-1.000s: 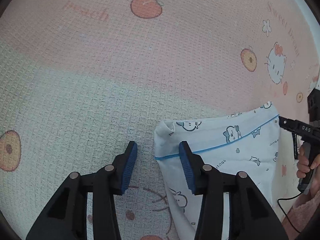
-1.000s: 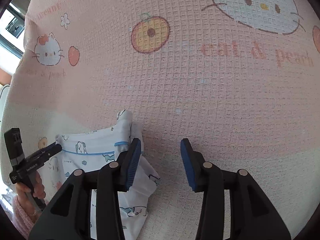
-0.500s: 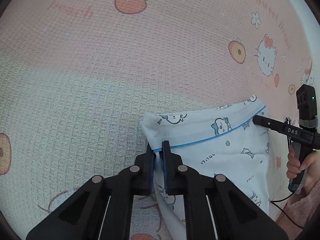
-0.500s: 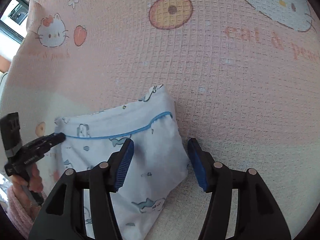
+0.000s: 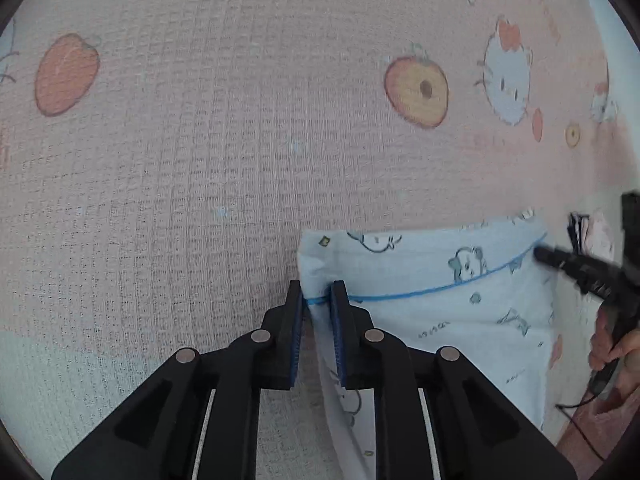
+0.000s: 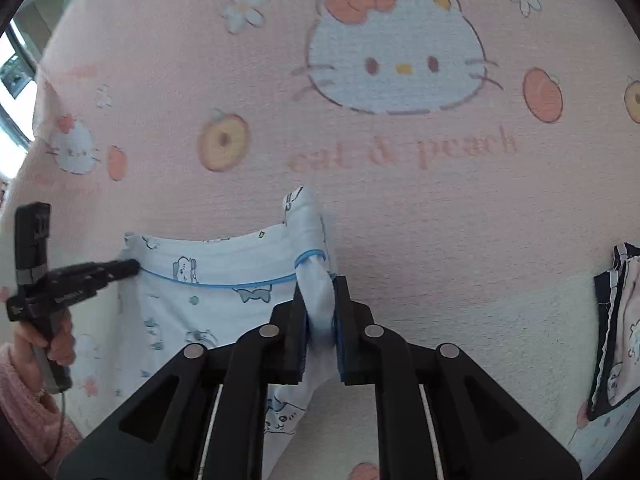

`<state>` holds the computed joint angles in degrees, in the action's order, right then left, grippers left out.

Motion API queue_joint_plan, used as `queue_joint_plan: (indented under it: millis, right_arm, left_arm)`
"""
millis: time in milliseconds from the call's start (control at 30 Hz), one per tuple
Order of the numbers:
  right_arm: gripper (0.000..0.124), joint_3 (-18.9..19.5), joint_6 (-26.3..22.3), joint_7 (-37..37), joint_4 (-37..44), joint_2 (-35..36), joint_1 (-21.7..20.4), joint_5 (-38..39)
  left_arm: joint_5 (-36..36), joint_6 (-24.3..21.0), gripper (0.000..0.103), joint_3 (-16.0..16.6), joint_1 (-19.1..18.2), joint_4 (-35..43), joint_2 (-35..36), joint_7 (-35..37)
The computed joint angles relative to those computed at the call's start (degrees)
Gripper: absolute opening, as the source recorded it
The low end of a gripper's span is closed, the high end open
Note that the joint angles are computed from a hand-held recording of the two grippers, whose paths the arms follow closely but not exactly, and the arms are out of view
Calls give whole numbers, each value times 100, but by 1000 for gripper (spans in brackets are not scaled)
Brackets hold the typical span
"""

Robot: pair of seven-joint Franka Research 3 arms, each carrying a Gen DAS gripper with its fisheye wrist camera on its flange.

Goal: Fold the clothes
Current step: 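Move both grippers to the elastic hem of the folded strip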

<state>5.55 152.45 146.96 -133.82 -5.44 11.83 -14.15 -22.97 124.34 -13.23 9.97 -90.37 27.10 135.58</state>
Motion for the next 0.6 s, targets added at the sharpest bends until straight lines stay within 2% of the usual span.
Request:
queue_joint_plan:
  millis: [33,133,167,233,267,300,433,567,600]
  right_arm:
    - [19,-46,-35,-154,-14,75,19,247]
    - [22,35,357,376,-338,-319,-36,18]
    - [27,111,519,589,-500,-541,-74,-9]
    - [39,312,787,948,-832,-1000,-124,104]
    - [41,420,885,1077,-1009,-1243,-94,288]
    - [41,514,925,1055,-1163,-1417,45,542]
    - [41,890,1055,950,-1608,-1903,767,1534]
    - [41,1416,645,1019,-1589,-1781,1195,1823]
    - [41,1505,736,1104,-1605,-1651,1251,1840]
  left_arm:
    - [-86,-48,16,2,33,12,-52,-115]
    - [-573,232,19,9,293,-701,-780,174]
    - [-621,215,22,97,331,-972,-1051,229]
    - [-568,-89,28,337,342,-1449,-1508,98]
    - [-445,-368,28,484,350,-1663,-1708,-5]
    - [-345,-601,28,598,335,-1913,-1937,-88]
    - [-467,-963,29,1075,310,-3180,-2980,-131]
    - [-608,-1415,29,1512,350,-3910,-3440,-372]
    - [-597,-1429,29,1565,341,-4078,-3536,-327]
